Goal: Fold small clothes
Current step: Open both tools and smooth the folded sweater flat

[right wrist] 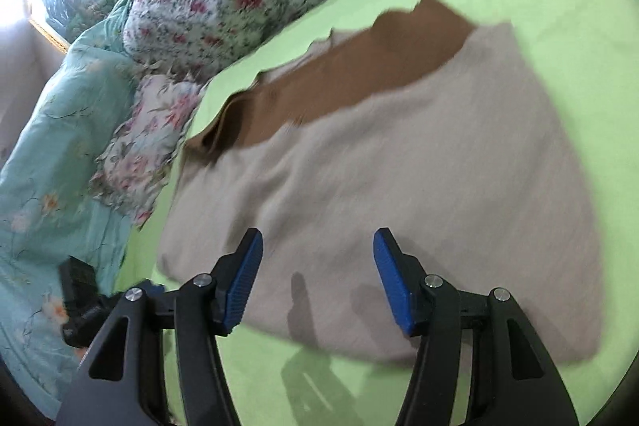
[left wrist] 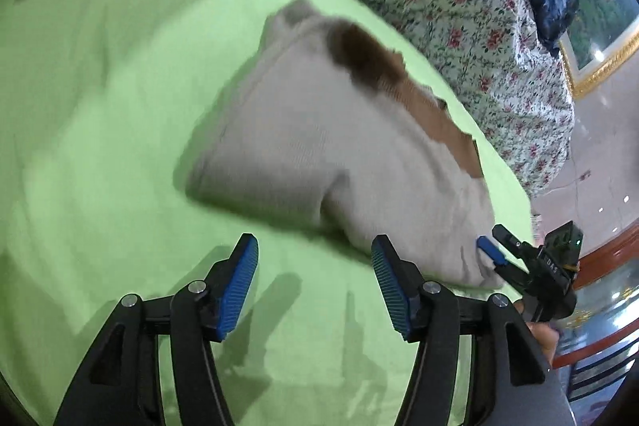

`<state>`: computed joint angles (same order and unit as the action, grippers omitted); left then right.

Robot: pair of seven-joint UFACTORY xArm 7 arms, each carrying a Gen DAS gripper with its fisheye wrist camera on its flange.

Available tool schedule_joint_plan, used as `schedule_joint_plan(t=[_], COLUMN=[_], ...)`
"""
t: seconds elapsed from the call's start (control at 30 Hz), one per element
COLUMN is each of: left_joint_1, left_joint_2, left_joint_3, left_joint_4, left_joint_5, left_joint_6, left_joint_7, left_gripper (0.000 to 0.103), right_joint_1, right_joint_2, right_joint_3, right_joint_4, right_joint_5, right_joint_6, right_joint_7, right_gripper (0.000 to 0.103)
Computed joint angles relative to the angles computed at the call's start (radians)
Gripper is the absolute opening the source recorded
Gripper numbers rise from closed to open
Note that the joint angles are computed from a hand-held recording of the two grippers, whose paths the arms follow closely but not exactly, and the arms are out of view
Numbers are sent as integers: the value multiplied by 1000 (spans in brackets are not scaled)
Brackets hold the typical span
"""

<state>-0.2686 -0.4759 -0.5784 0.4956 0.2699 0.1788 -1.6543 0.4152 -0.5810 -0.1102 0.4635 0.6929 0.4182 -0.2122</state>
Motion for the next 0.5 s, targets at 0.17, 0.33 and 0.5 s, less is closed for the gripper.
schedule_joint_plan(t=[0.17,0.33,0.5], left_joint_1=[143,389,560], left_joint_2=[40,58,51], left_joint_3=[-111,-283,-406], left_joint_4=[-28,-10,36], left_joint_5=[10,-20,-61], left_joint_6=[-162,-269,-243], left_joint_7=[-96,-125,-87], left_gripper=[74,80,50], right_joint_1=[43,66,135], right_joint_2=[-59,-29,107], right_joint_3=[15,8,-20], right_joint_4=[-58,-28,93], right_joint_5=[43,30,97], right_joint_6=[-5,5,9], right_joint_7=[41,40,-70], right_gripper=[62,63,63])
